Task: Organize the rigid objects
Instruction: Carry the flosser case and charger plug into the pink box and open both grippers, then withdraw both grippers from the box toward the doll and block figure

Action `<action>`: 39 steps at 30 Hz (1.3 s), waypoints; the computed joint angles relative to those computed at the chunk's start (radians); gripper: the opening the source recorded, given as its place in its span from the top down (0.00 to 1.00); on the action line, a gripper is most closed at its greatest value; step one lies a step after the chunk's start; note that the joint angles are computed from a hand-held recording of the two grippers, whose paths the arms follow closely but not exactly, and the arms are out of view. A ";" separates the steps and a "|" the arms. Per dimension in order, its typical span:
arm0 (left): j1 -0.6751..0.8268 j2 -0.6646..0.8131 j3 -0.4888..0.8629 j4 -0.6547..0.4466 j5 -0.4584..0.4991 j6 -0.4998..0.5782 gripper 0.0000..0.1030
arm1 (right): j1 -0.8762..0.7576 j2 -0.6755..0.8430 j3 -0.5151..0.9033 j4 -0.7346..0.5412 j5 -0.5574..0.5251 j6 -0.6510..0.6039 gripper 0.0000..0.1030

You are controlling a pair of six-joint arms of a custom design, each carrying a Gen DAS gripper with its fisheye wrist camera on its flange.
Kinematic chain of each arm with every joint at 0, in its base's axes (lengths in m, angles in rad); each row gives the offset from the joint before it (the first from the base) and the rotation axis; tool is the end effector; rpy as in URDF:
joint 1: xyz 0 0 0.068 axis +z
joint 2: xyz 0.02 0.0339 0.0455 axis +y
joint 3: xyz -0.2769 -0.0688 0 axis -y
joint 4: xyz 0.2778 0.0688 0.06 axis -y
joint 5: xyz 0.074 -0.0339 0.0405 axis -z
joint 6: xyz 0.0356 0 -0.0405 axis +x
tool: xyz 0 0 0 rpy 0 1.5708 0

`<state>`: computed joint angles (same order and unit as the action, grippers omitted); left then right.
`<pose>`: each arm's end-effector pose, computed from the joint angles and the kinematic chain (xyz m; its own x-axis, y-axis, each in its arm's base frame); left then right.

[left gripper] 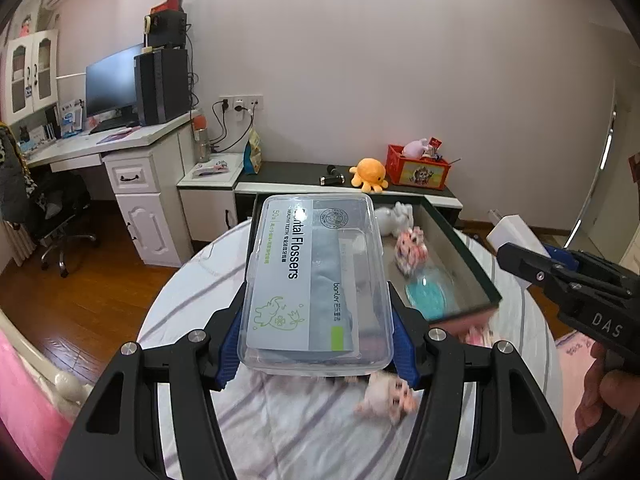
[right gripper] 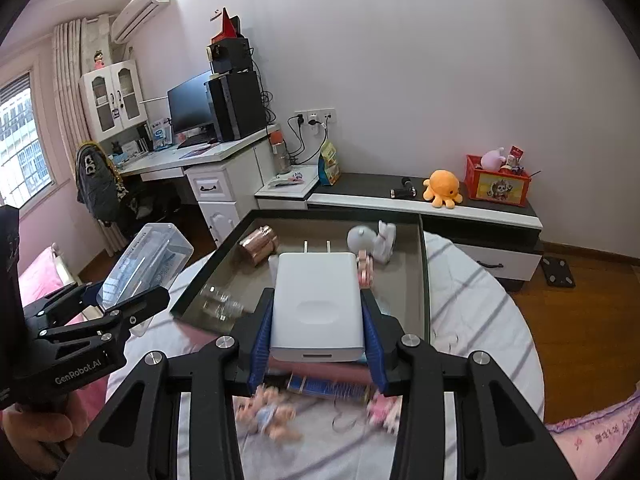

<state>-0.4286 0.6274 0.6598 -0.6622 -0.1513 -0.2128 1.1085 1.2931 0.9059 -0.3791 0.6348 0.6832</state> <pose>0.1476 -0.0615 0.2807 -0.5870 0.0387 -0.8087 0.1802 0.9801 -0.0839 0.1518 0.2573 0.2593 -0.5745 -0.0133 -0.8184 -0.2159 0.9669 0.1359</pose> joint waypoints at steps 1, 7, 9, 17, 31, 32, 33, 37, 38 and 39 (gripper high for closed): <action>0.012 0.033 0.008 0.028 0.011 0.007 0.40 | -0.024 0.010 0.007 0.013 -0.016 -0.018 0.60; 0.085 0.256 0.056 0.170 0.077 0.045 0.40 | -0.185 0.086 0.035 0.070 -0.143 -0.091 0.60; 0.093 0.315 0.064 0.194 0.096 0.049 0.40 | -0.226 0.126 0.043 0.085 -0.184 -0.103 0.60; 0.080 0.450 0.061 0.250 0.135 0.029 0.40 | -0.263 0.231 0.060 0.117 -0.255 -0.110 0.60; 0.068 0.454 0.055 0.223 0.083 0.023 0.05 | -0.261 0.285 0.084 0.115 -0.249 -0.093 0.20; 0.074 0.422 0.044 0.221 0.085 0.021 0.02 | -0.259 0.276 0.079 0.115 -0.249 -0.088 0.19; 0.078 0.392 0.036 0.217 0.088 0.019 0.00 | -0.257 0.267 0.075 0.109 -0.244 -0.077 0.18; 0.092 0.275 0.014 0.166 0.083 0.012 0.00 | -0.244 0.229 0.059 0.080 -0.206 -0.037 0.00; 0.097 0.246 0.008 0.153 0.085 0.009 0.00 | -0.238 0.214 0.049 0.084 -0.193 -0.031 0.00; 0.104 0.218 0.001 0.140 0.090 0.008 0.00 | -0.232 0.203 0.039 0.089 -0.187 -0.025 0.00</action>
